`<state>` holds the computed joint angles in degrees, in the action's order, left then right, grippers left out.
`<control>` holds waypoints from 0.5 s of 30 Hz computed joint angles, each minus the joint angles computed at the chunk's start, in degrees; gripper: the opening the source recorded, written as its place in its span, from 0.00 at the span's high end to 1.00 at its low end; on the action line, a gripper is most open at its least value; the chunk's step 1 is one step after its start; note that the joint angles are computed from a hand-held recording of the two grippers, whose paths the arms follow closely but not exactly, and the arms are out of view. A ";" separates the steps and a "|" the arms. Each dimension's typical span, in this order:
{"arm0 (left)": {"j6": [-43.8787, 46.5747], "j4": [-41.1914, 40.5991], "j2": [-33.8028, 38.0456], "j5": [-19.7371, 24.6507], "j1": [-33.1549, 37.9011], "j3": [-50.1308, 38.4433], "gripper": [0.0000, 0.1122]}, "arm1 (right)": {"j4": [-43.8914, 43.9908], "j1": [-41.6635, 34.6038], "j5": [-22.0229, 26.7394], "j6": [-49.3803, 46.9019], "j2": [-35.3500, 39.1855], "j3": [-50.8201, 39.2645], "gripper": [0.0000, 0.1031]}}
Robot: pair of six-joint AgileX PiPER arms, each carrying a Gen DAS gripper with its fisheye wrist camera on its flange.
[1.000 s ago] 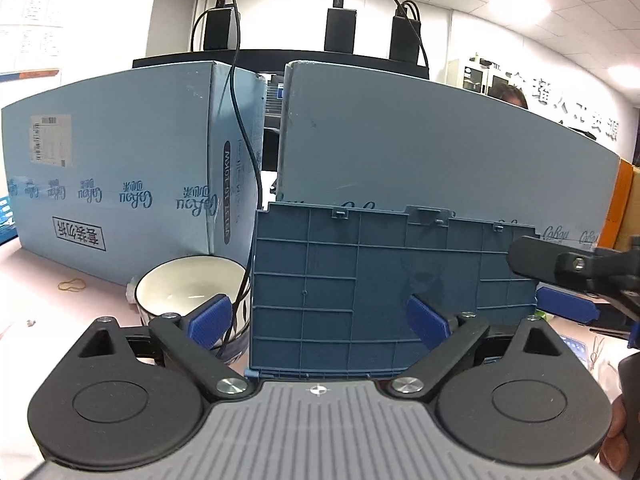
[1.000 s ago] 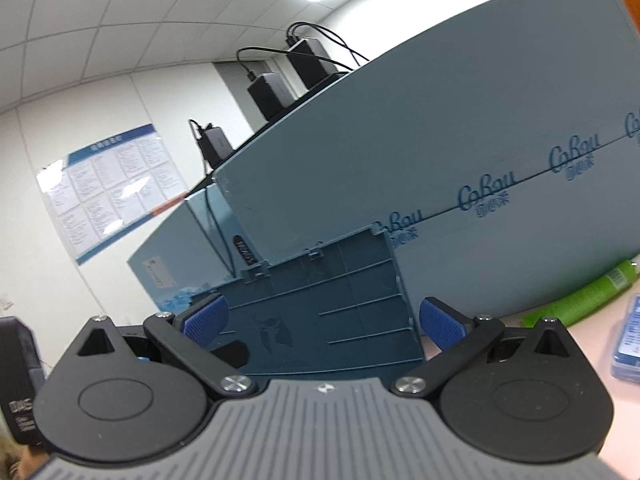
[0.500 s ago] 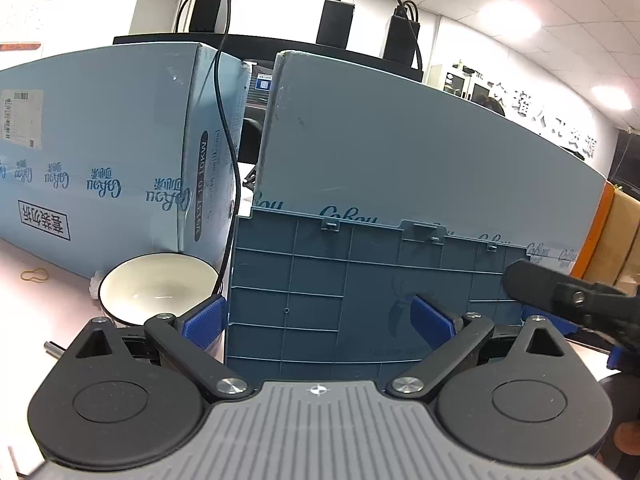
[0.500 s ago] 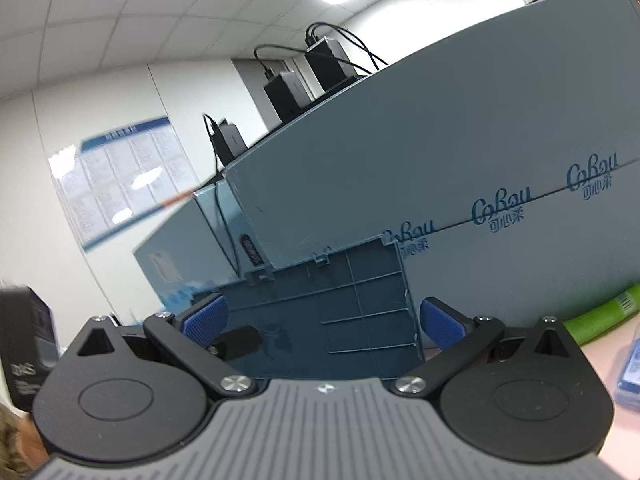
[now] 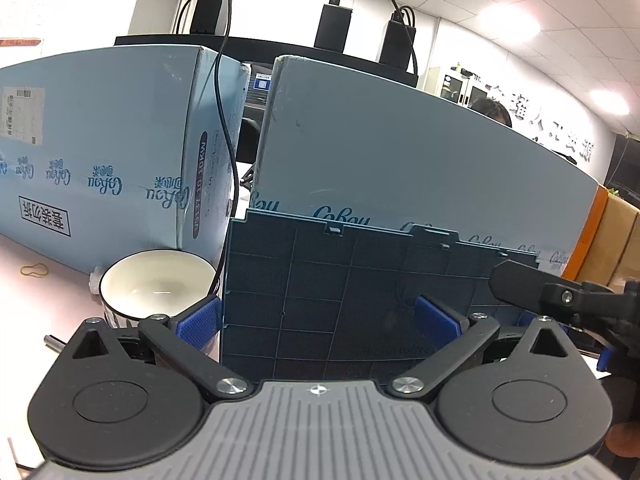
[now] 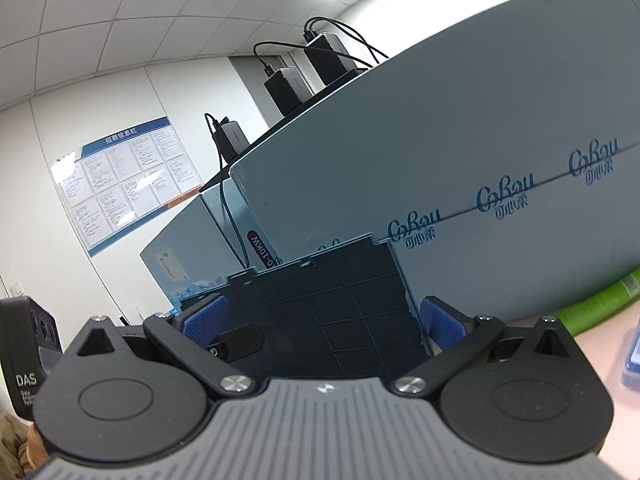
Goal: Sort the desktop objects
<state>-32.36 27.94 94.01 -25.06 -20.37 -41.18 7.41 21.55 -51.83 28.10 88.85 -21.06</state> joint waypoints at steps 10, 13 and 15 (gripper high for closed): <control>6.62 -5.11 -3.40 0.78 -1.40 3.72 0.09 | 8.45 4.30 4.77 -2.18 -3.15 0.12 0.00; 7.71 -6.30 -4.09 1.80 -1.87 4.12 0.09 | 10.67 5.84 4.32 -2.88 -4.06 1.22 0.00; 8.71 -7.20 -4.72 1.84 -2.09 4.77 0.09 | 12.87 7.16 4.59 -4.65 -4.87 1.74 0.00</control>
<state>-23.65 20.74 89.29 -23.22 -22.46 -36.40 20.28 28.71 -47.24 23.45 83.98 -19.32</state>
